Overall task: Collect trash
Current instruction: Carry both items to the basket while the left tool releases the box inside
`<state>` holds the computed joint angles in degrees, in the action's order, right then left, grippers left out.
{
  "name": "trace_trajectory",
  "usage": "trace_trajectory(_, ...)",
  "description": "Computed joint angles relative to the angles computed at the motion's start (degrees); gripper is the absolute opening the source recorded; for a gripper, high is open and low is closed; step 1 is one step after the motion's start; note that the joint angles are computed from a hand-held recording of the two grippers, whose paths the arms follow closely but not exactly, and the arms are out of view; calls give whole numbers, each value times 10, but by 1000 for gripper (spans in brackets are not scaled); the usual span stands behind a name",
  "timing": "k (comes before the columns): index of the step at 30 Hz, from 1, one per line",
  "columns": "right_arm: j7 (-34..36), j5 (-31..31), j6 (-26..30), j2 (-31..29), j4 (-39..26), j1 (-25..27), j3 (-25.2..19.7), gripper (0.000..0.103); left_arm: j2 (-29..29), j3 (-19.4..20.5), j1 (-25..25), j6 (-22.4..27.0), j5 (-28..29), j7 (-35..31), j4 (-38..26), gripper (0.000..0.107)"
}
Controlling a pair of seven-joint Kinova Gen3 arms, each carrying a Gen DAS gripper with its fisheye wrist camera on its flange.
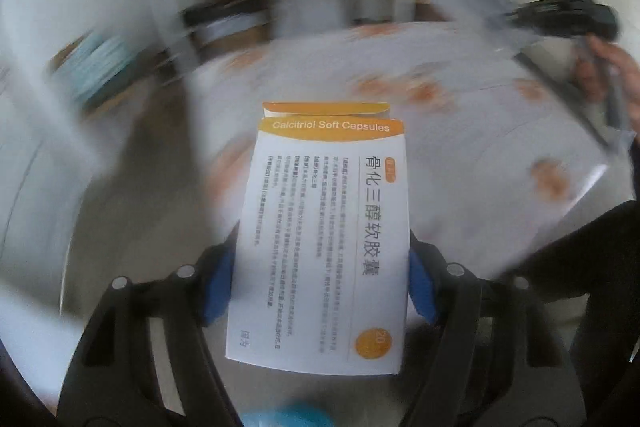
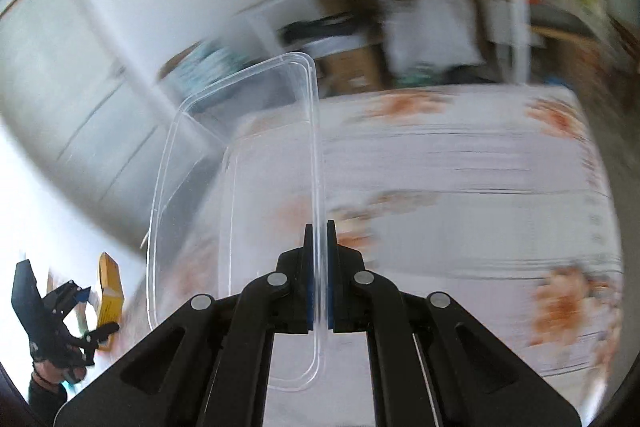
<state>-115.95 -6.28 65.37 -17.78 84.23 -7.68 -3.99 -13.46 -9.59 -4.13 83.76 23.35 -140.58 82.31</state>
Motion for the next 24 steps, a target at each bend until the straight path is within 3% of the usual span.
trace_trajectory(3,-26,0,-13,33,-30,-44,-68,4,-32,-80,-74,17,-35,-33,64,67)
trace_trajectory(8,-125,84,-21,130,-108,-164,-179,4,-25,-212,-202,-22,-93,-101,196,68)
trace_trajectory(12,-189,154,-15,225,-170,-241,-262,4,35,-307,-258,-95,-100,-165,275,68)
trace_trajectory(15,-220,183,-12,289,-210,-317,-276,4,83,-355,-290,-162,-84,-210,326,68)
trace_trajectory(19,-240,181,-23,339,-228,-382,-264,4,140,-367,-343,-208,-47,-246,366,68)
trace_trajectory(24,-240,169,-7,395,-252,-439,-236,4,186,-339,-390,-262,-19,-269,398,69)
